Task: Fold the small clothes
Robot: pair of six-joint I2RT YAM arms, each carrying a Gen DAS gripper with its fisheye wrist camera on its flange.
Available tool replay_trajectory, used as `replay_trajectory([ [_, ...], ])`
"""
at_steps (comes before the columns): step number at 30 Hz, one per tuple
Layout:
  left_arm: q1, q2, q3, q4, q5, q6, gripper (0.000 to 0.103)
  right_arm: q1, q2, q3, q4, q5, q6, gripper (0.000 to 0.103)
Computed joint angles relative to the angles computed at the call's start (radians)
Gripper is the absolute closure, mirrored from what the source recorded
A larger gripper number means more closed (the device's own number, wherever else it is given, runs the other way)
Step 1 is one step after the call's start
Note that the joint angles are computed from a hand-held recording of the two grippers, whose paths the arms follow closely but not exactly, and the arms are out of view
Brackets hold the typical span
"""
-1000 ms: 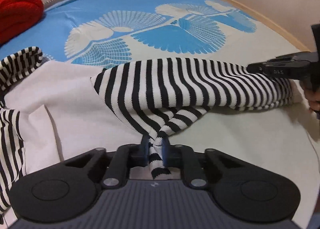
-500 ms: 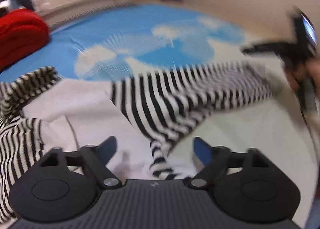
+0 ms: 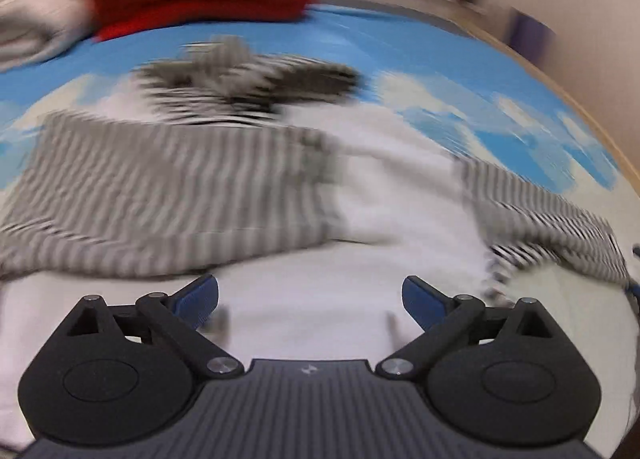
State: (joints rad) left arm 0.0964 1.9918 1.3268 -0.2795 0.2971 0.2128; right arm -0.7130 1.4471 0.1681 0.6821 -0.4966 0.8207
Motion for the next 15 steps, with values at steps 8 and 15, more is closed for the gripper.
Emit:
replay_trajectory([
  [8, 0.315, 0.132, 0.343, -0.104, 0.025, -0.047, 0.002, 0.317, 0.046, 0.492, -0.598, 0.490, -0.072, 0.096],
  [15, 0.430, 0.367, 0.699, -0.189, 0.076, -0.172, 0.002, 0.983, 0.099, 1.032, -0.849, 0.984, -0.269, 0.097],
])
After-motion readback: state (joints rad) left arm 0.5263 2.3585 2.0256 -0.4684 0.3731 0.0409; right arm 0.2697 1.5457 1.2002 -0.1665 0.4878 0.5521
